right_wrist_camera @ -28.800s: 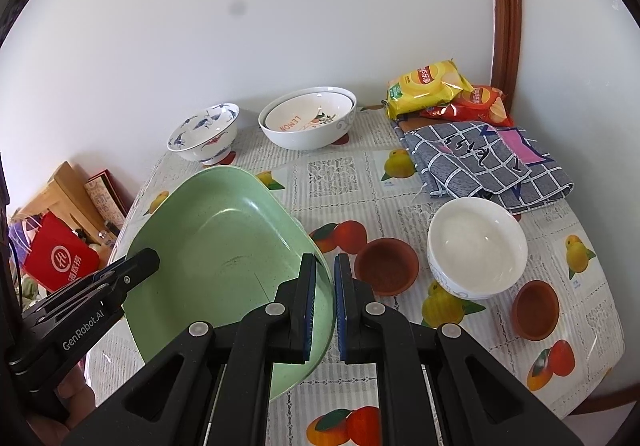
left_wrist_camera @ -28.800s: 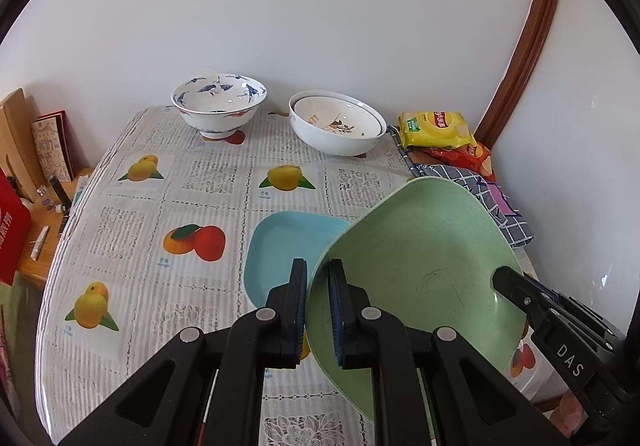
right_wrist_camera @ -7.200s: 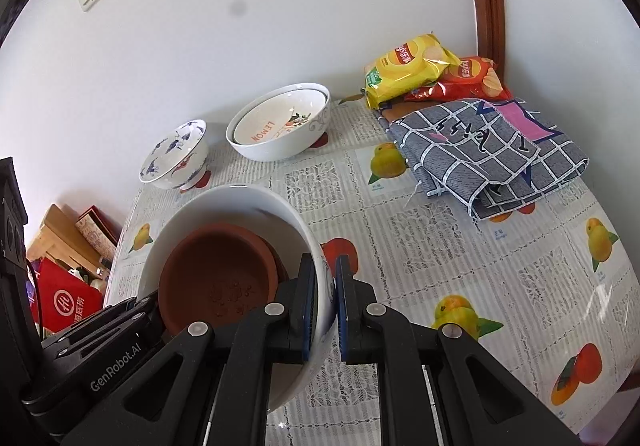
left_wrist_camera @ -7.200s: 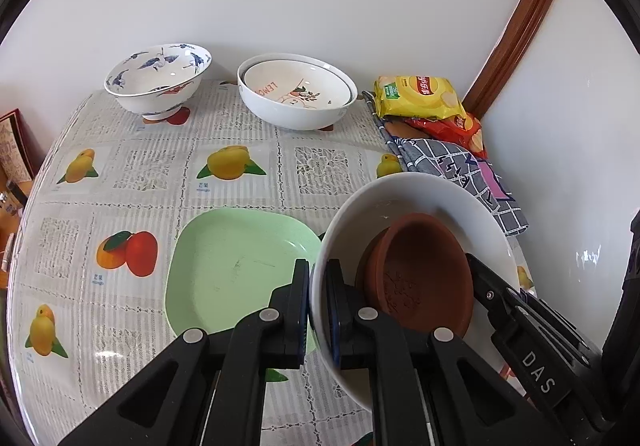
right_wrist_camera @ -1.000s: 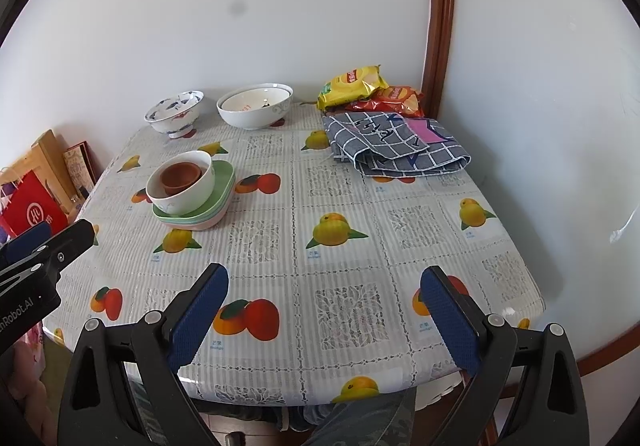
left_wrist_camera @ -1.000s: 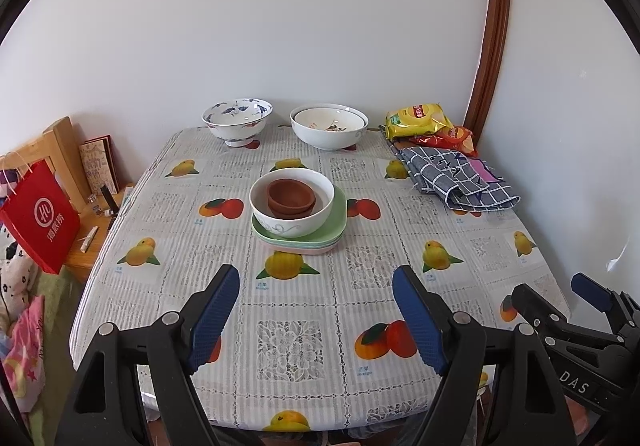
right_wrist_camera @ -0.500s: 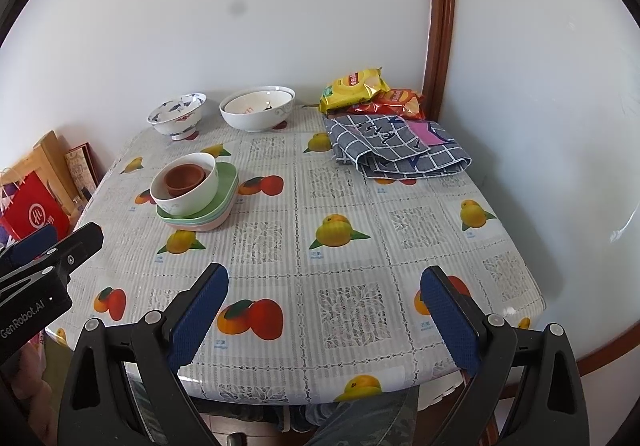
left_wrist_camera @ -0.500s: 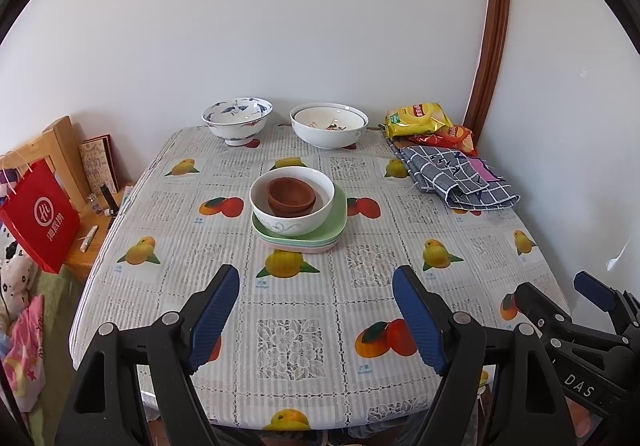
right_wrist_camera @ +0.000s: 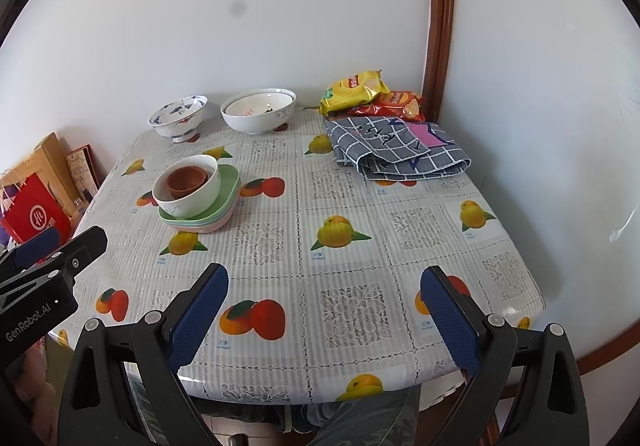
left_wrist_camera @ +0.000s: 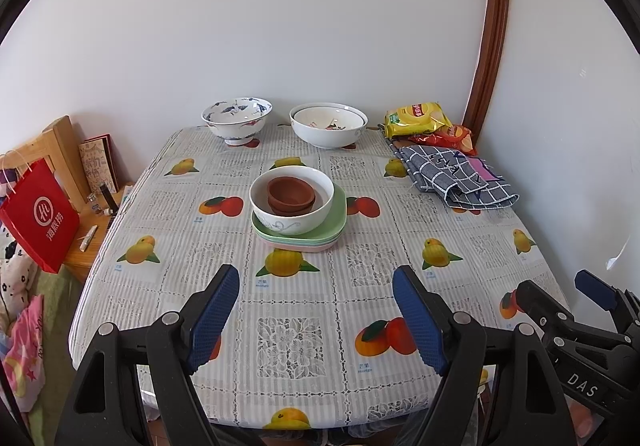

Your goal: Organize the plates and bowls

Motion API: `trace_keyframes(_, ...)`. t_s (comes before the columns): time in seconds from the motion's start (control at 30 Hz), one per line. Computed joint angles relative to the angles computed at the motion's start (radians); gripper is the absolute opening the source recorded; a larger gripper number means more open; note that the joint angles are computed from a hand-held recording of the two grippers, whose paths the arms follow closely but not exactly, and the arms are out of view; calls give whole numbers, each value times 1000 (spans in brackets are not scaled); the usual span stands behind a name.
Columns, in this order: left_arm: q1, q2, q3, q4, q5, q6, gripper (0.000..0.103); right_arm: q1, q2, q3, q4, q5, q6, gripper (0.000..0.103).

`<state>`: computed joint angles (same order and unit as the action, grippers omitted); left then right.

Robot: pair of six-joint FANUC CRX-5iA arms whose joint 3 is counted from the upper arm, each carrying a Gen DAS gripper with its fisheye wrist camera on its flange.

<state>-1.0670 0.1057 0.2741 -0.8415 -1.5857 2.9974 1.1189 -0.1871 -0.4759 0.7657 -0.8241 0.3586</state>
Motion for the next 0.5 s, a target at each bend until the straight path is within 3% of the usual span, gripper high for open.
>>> trace_keyframes(0.5,-1,-1,-2,0,-1,2,78,7,-4,1,2,-4,-7,96)
